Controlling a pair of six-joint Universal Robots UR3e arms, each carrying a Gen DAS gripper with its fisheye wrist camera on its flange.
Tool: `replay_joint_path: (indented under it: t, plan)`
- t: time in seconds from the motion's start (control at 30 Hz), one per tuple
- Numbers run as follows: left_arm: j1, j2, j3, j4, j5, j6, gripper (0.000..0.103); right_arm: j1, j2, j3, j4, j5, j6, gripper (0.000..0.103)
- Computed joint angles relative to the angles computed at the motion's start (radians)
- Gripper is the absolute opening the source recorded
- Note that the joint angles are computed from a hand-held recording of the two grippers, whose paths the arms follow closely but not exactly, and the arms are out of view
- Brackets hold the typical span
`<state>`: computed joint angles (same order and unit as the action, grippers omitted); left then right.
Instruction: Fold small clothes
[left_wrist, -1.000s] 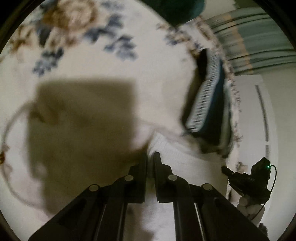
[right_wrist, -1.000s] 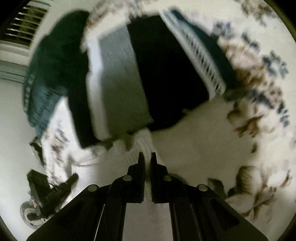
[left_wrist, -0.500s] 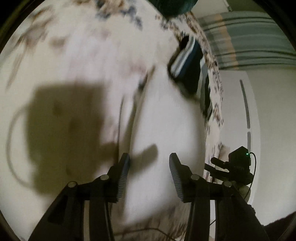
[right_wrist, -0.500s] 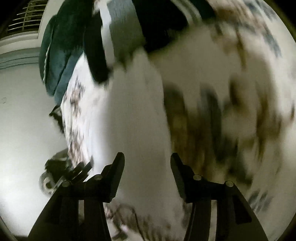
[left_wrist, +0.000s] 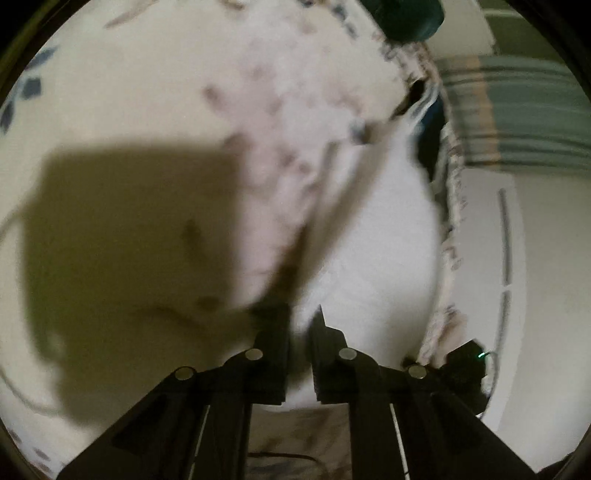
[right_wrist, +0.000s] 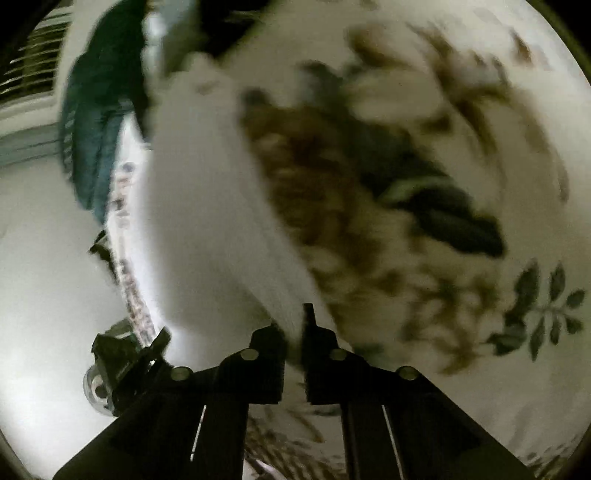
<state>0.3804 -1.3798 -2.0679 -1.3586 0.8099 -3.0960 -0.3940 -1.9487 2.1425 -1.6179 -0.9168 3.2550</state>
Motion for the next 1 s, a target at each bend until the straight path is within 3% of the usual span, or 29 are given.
replay_joint_path:
  t: [0.07,0.13,0.2,0.23,0.27,0.4,0.5,0.57,0.63,0.67,0.7,0.73,0.77,0.9,1.0]
  plan:
    - [0.015,-0.009,0.027,-0.066,-0.030,0.028,0.010,0.024,0.052,-0.012,-0.004,0.028,-0.034,0.009]
    - [0.023,-0.013,0.105,-0.166,-0.026,0.081,0.019,0.045,0.097,-0.076,0.030,0.036,-0.041,0.022]
    - [0.039,-0.007,0.170,-0.221,-0.025,0.134,0.033,0.028,0.125,-0.135,0.100,0.064,-0.108,0.063]
    - [0.042,-0.013,0.184,-0.220,-0.027,0.146,0.055,0.013,0.122,-0.145,0.110,0.060,-0.128,0.069]
    - [0.046,-0.029,0.194,-0.209,-0.040,0.157,0.067,-0.031,0.104,-0.141,0.142,0.057,-0.184,0.071]
    - [-0.022,-0.212,0.241,0.010,-0.080,0.046,0.067,-0.063,0.215,-0.111,0.049,0.117,-0.220,0.072]
    - [-0.127,-0.409,0.388,0.188,-0.072,-0.076,0.067,-0.041,0.310,-0.122,-0.101,0.170,-0.155,0.072]
    - [-0.179,-0.521,0.519,0.226,-0.059,-0.114,0.067,-0.018,0.358,-0.174,-0.183,0.171,-0.119,0.072]
    - [-0.236,-0.611,0.665,0.220,0.015,-0.135,0.067,0.013,0.416,-0.228,-0.286,0.167,-0.049,0.069]
    - [-0.263,-0.661,0.743,0.209,0.036,-0.133,0.065,0.028,0.437,-0.248,-0.321,0.165,-0.020,0.061]
    - [-0.276,-0.691,0.786,0.201,0.046,-0.121,0.060,0.048,0.467,-0.283,-0.350,0.150,0.010,0.042]
    - [-0.288,-0.720,0.832,0.186,0.047,-0.117,0.017,0.074,0.506,-0.331,-0.385,0.123,0.046,0.032]
    - [-0.291,-0.745,0.872,0.153,0.029,-0.121,0.008,0.106,0.543,-0.379,-0.412,0.106,0.091,0.019]
    - [-0.235,-0.673,0.757,0.269,0.002,-0.223,0.007,0.134,0.575,-0.496,-0.411,0.034,0.135,0.011]
    - [-0.183,-0.620,0.672,0.276,0.018,-0.204,0.007,0.127,0.532,-0.509,-0.398,0.027,0.135,0.004]
